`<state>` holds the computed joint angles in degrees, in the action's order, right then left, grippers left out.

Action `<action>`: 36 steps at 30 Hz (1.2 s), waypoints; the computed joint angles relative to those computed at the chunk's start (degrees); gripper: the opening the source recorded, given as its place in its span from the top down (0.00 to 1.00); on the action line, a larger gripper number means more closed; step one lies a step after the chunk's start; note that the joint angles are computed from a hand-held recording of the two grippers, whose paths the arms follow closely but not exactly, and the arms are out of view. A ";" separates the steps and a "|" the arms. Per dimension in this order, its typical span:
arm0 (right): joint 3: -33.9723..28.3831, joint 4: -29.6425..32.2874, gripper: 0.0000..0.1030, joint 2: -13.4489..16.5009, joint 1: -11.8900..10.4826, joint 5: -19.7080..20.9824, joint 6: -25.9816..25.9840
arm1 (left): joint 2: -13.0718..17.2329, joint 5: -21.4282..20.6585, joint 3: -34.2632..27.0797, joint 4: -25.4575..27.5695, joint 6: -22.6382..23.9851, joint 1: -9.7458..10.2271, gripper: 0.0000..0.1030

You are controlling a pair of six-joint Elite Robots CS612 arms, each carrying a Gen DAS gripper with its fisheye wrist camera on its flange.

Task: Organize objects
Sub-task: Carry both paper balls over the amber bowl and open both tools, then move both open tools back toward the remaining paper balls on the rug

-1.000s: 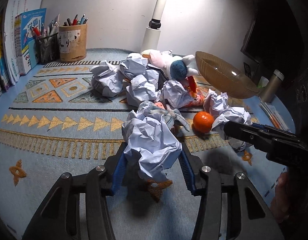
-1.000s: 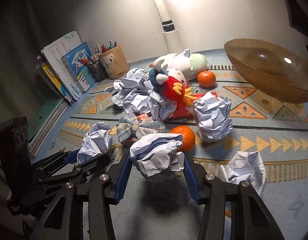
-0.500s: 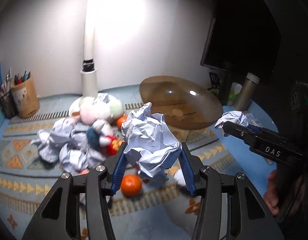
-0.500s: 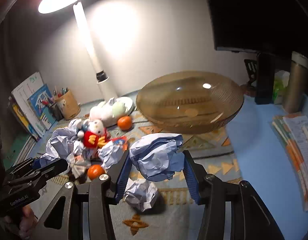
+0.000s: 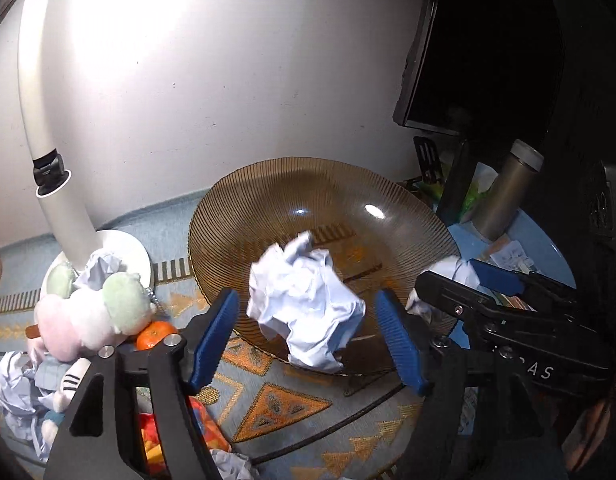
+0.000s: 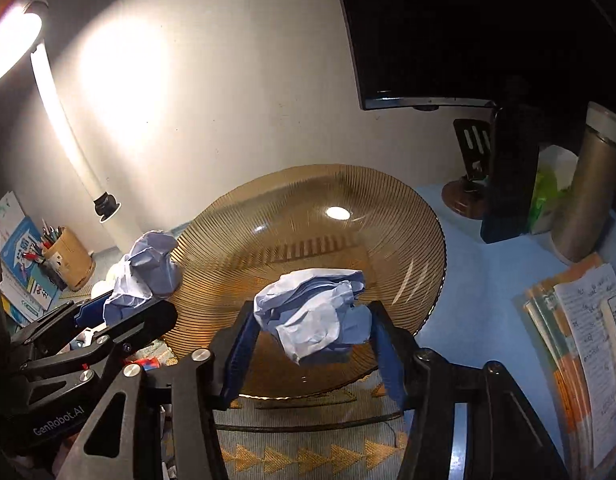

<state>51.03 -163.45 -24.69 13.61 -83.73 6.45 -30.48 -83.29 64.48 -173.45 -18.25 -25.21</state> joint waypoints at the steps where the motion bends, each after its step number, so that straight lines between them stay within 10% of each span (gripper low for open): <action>1: -0.45 -0.04 0.33 0.29 0.06 -0.92 -0.42 | -0.01 0.27 0.23 -0.22 -0.46 0.09 0.23; 11: 10.10 -8.13 0.32 -4.80 -0.30 3.49 0.14 | -6.82 1.70 15.14 -13.97 -6.86 -0.16 0.23; 21: 20.59 -18.23 0.31 -7.74 2.29 6.12 -3.77 | -12.64 23.16 34.51 -23.70 -16.73 -2.95 0.06; 36: 19.66 -16.53 0.19 -5.59 2.61 6.70 -1.32 | -11.31 21.13 35.56 -22.71 -20.34 -1.82 0.06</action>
